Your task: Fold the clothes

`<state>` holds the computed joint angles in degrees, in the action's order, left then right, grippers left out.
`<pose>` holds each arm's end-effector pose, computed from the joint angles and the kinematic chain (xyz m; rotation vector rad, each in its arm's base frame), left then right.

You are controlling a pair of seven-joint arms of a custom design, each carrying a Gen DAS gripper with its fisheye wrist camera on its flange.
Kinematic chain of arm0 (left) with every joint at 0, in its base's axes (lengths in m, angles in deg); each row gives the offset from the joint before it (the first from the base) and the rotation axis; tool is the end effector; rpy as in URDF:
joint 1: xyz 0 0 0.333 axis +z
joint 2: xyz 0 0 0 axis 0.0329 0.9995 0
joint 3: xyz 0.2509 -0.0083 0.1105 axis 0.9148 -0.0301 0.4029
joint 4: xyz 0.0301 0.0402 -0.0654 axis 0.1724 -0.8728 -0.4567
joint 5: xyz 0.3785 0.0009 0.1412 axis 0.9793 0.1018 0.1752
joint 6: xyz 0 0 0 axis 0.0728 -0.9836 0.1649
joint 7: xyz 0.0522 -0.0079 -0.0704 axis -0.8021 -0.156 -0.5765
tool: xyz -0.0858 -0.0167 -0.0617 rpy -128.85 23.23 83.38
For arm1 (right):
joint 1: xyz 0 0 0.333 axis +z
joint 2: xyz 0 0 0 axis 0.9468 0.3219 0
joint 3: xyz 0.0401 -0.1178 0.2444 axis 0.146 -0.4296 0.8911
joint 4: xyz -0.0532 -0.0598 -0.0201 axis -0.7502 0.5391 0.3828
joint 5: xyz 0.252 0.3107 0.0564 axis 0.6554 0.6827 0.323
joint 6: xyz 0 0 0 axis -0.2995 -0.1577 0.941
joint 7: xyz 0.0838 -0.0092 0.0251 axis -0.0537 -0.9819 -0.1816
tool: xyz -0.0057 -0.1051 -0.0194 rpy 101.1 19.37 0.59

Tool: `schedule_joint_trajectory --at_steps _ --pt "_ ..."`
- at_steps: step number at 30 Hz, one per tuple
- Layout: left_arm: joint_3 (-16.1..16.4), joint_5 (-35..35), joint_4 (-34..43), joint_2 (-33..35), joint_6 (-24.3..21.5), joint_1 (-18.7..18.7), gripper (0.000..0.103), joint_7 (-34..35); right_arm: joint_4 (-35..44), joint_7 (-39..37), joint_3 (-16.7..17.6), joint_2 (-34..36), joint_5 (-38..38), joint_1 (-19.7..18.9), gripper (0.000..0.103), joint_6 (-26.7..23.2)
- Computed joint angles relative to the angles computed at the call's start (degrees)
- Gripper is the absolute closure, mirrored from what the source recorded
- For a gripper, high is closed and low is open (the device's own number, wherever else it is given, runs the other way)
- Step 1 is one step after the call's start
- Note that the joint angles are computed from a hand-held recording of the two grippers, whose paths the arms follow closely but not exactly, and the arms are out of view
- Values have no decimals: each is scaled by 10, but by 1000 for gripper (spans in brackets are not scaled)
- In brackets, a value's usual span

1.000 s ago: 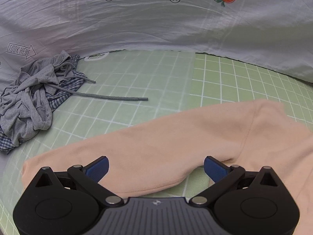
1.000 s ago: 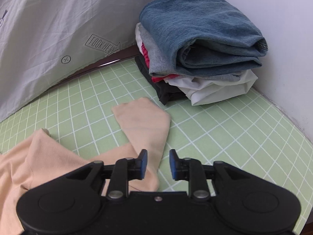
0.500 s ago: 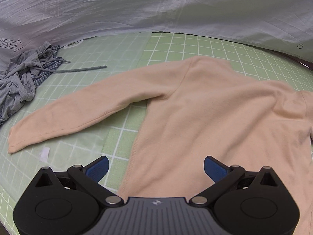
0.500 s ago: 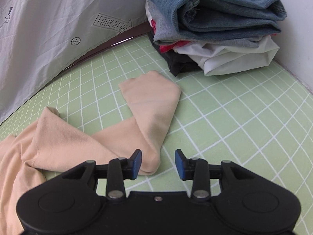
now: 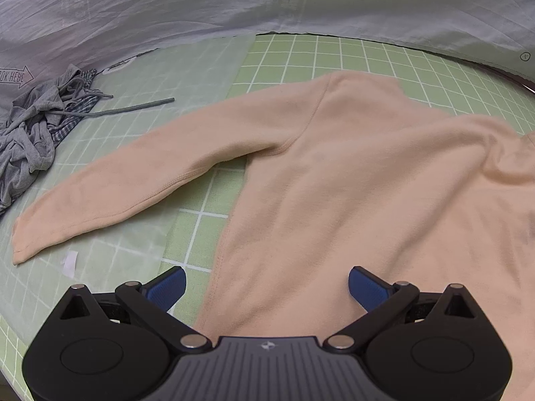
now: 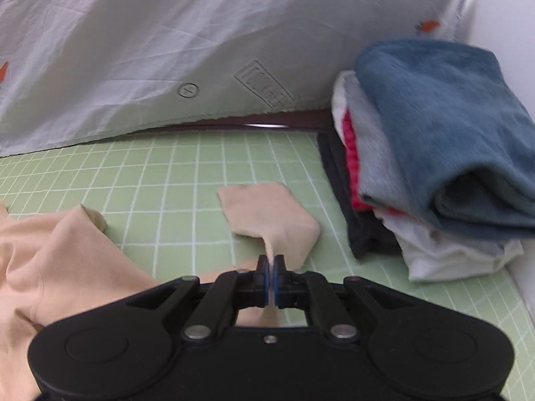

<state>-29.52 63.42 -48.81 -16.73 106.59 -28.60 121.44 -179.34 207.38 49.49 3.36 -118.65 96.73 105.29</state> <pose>0.6743 -0.3821 0.2915 -1.8414 1.9585 -0.3363 0.6596 0.2294 0.2981 -1.5416 2.0839 -1.0286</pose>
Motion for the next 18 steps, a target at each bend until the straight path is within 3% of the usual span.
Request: schedule_joint_trajectory --at_steps 5,9,10,12,15,18 --pt "-5 -13 44 30 -20 4 1 19 141 -178 60 118 138 -56 100 53" --pt "-4 -22 65 44 -30 3 1 27 158 -213 59 138 198 -53 94 63" --pt "-4 -23 67 45 -31 3 1 28 136 -197 51 125 207 -51 92 89" --pt "-5 -29 71 49 -34 4 1 30 91 -156 28 100 220 -44 75 150" --pt "-6 -35 74 52 -36 5 1 31 30 -26 -68 71 193 10 66 249" --pt "-5 -38 79 56 -37 6 0 33 24 47 -128 72 169 40 60 259"
